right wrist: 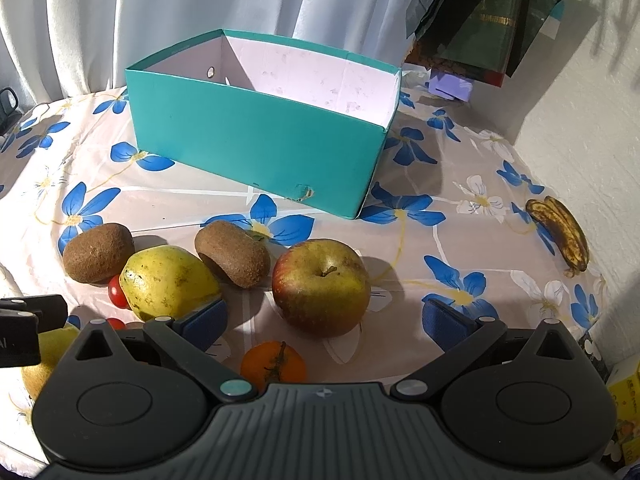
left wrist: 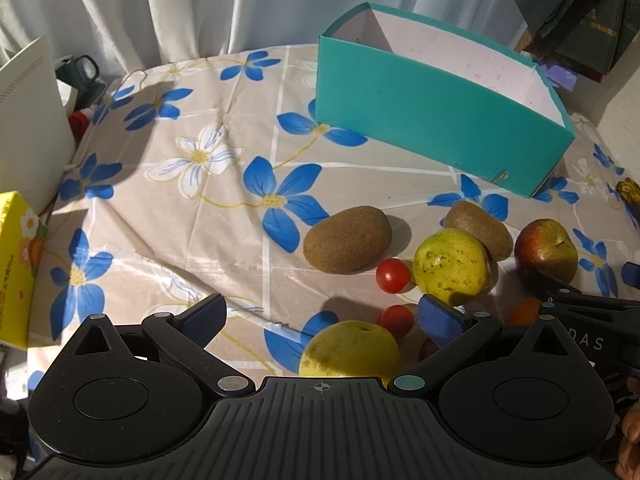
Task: Organize fruits
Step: 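Move left gripper to yellow pomelo while right gripper moves to red-green apple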
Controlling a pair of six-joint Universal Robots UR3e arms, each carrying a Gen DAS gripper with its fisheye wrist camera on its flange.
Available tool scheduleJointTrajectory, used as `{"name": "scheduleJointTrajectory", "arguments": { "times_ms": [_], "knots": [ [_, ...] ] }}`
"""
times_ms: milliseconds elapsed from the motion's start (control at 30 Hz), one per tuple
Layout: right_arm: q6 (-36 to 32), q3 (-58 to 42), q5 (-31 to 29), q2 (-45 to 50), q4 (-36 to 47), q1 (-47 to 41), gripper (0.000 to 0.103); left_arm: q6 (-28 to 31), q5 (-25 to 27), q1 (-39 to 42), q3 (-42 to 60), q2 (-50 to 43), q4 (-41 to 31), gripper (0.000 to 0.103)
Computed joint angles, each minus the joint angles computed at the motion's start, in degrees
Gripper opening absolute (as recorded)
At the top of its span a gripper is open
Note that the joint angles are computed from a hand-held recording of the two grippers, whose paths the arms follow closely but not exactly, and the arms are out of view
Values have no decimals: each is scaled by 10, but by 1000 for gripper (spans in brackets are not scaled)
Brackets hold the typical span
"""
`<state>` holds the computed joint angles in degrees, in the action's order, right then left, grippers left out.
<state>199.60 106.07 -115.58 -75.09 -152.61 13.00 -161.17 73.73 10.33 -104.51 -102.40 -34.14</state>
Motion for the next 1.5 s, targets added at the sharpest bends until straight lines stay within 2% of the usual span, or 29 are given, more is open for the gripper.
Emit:
{"name": "scheduleJointTrajectory", "arguments": {
  "times_ms": [100, 233, 300, 400, 533, 600, 733, 800, 867, 900, 933, 1167, 1200, 1500],
  "knots": [
    [0, 13, -7, -3, -20, 1, 103, 23, -47, 28, -41, 16, 51, 103],
    [-2, 31, -10, -4, -51, 0, 103, 58, -67, 52, -102, 28, 133, 103],
    [-1, 31, -7, -8, -41, -4, 103, 72, -74, 65, -141, 33, 177, 103],
    [0, 31, -5, -17, -17, -9, 103, 107, -115, 90, -201, 49, 226, 103],
    [0, 36, -6, -23, -11, -10, 103, 165, -151, 99, -230, 78, 199, 103],
    [-2, 36, -8, -23, -14, -9, 103, 171, -129, 82, -234, 77, 207, 103],
    [-9, 47, -10, -28, -19, -12, 103, 178, -148, 86, -224, 71, 171, 103],
    [-7, 52, 3, -32, -17, -20, 103, 174, -138, 80, -214, 60, 166, 103],
    [-6, 53, 8, -35, -11, -24, 103, 170, -124, 72, -203, 50, 158, 93],
    [-8, 55, 10, -36, -11, -26, 103, 166, -113, 65, -192, 43, 147, 75],
    [-7, 55, 14, -36, -10, -29, 103, 168, -113, 63, -178, 37, 120, 73],
    [-20, 55, 16, -31, -11, -38, 103, 159, -82, 42, -155, 8, 115, 72],
    [-23, 58, 17, -31, -15, -40, 103, 158, -84, 41, -145, 1, 102, 68],
    [-49, 80, 40, -40, -54, -53, 103, 145, -76, 29, -119, -36, 113, 68]
  ]
}}
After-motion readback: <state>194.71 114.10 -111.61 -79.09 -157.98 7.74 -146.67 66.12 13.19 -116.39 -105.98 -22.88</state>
